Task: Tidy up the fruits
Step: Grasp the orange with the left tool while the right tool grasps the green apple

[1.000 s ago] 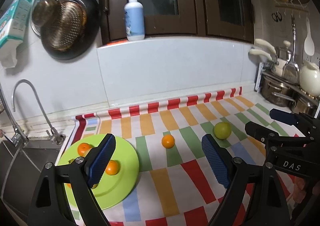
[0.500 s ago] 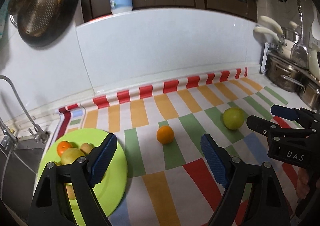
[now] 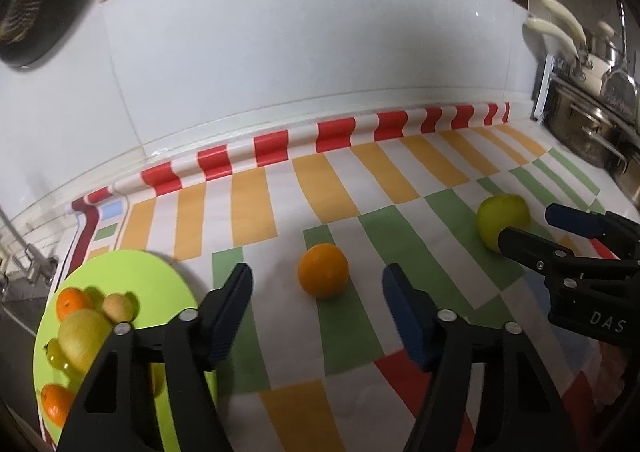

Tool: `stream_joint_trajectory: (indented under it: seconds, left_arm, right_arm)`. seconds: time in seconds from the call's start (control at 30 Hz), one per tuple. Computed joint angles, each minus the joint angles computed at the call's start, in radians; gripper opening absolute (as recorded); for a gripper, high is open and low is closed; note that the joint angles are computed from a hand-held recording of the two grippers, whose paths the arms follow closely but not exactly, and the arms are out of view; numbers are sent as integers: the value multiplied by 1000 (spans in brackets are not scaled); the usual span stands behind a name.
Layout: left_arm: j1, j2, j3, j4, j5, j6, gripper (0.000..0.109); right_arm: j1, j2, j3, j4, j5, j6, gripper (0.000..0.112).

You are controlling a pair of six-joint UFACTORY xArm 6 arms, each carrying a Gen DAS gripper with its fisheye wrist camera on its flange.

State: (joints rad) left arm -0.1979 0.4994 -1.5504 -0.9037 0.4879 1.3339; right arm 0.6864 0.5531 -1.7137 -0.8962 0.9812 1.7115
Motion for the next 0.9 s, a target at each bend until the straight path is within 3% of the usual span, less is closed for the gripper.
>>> stream_joint_trajectory:
  seconds: [0.3, 0.47, 0.67, 0.9]
  left_arm:
    - [-3, 86, -115, 114, 89, -129, 44]
    - [-4, 103, -134, 119, 92, -150, 33]
    - [-4, 112, -142, 114, 88, -139, 33]
    - [-2, 99, -133, 99, 99, -122, 33]
  right_arm:
    - [-34, 34, -22, 24, -59, -50, 72]
    - [-44, 43, -28, 33, -62, -64, 62]
    - [-55, 51, -37, 65, -61, -91, 52]
    - [-56, 46, -26, 57, -83, -88, 51]
